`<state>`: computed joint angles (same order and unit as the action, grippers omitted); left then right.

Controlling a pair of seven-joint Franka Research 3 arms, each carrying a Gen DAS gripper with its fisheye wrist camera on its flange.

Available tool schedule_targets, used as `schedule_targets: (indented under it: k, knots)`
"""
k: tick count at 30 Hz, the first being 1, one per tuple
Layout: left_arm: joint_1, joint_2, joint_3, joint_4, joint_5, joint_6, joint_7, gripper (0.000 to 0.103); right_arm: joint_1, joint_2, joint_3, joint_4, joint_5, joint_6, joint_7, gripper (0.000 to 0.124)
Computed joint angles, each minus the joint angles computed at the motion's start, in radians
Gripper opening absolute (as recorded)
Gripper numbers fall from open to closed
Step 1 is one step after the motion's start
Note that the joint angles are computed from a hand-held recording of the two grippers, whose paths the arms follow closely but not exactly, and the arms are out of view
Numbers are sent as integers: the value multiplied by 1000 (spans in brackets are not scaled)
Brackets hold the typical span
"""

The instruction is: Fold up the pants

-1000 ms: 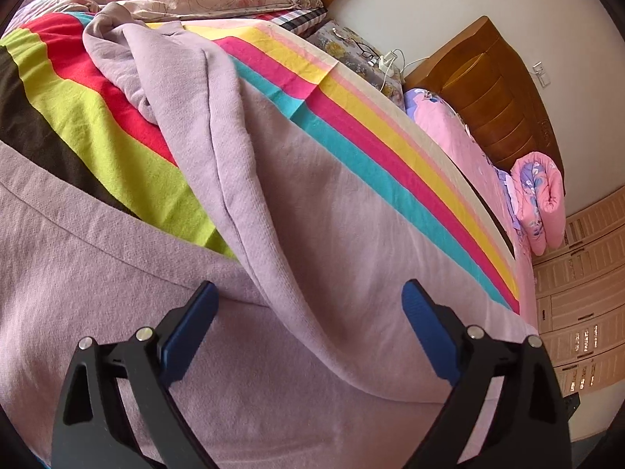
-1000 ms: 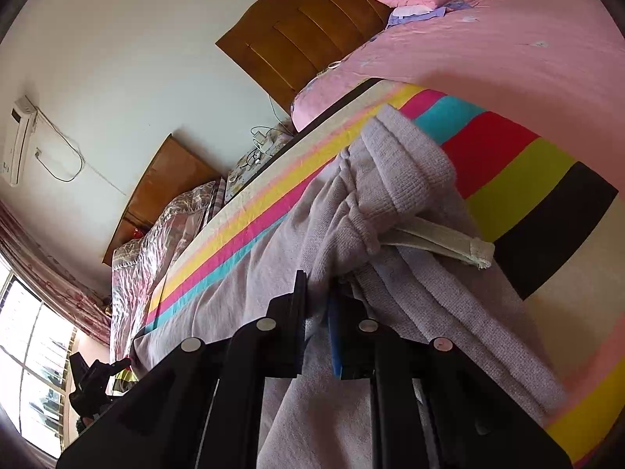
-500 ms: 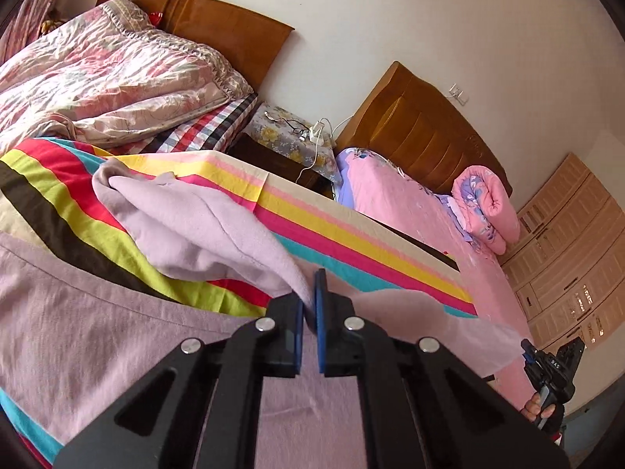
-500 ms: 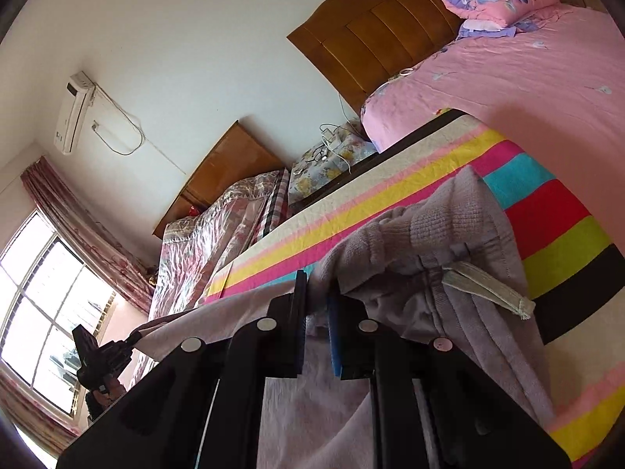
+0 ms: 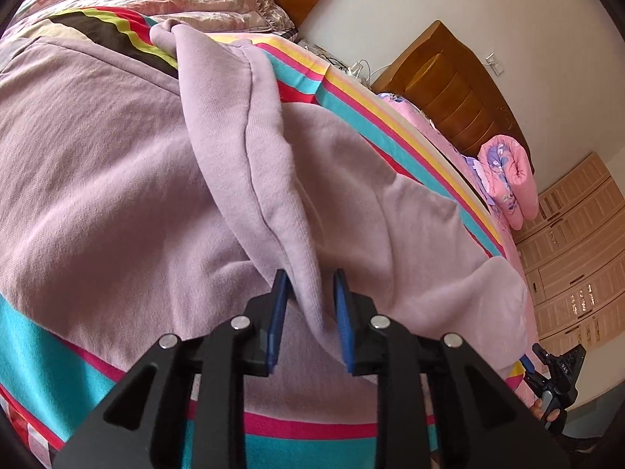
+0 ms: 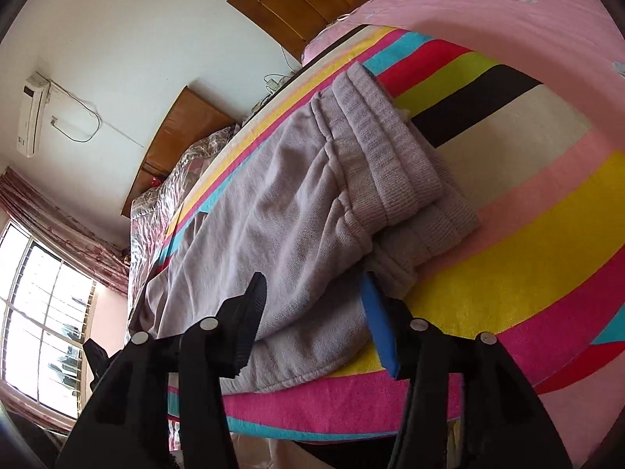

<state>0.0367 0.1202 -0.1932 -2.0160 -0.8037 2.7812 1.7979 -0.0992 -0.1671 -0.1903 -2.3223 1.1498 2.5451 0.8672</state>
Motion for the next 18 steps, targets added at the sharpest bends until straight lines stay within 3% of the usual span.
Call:
schedule_targets:
  k: [1, 4, 11, 13, 14, 16, 18]
  knots:
    - [-1, 3, 1, 0, 6, -1, -8, 41, -5, -7, 5, -12, -31, 23, 19, 55]
    - [1, 2, -9, -11, -32, 15, 4, 45, -18, 22, 3, -12, -89, 17, 102, 48]
    - [-9, 17, -9, 16, 8, 11, -21, 57, -13, 91, 13, 53, -14, 45, 25, 43]
    - [-16, 30, -9, 34, 54, 9, -63, 57, -18, 92, 20, 53, -26, 66, 34, 35]
    - [-15, 32, -10, 39, 71, 4, -75, 57, -16, 73, 26, 35, -14, 103, 18, 20]
    - [-10, 32, -18, 46, 77, -13, -76, 57, -2, -14, 31, -24, 38, 172, -48, 18]
    - [-11, 25, -22, 44, 91, -25, -70, 57, 4, -88, 41, -75, -30, 220, -11, 17]
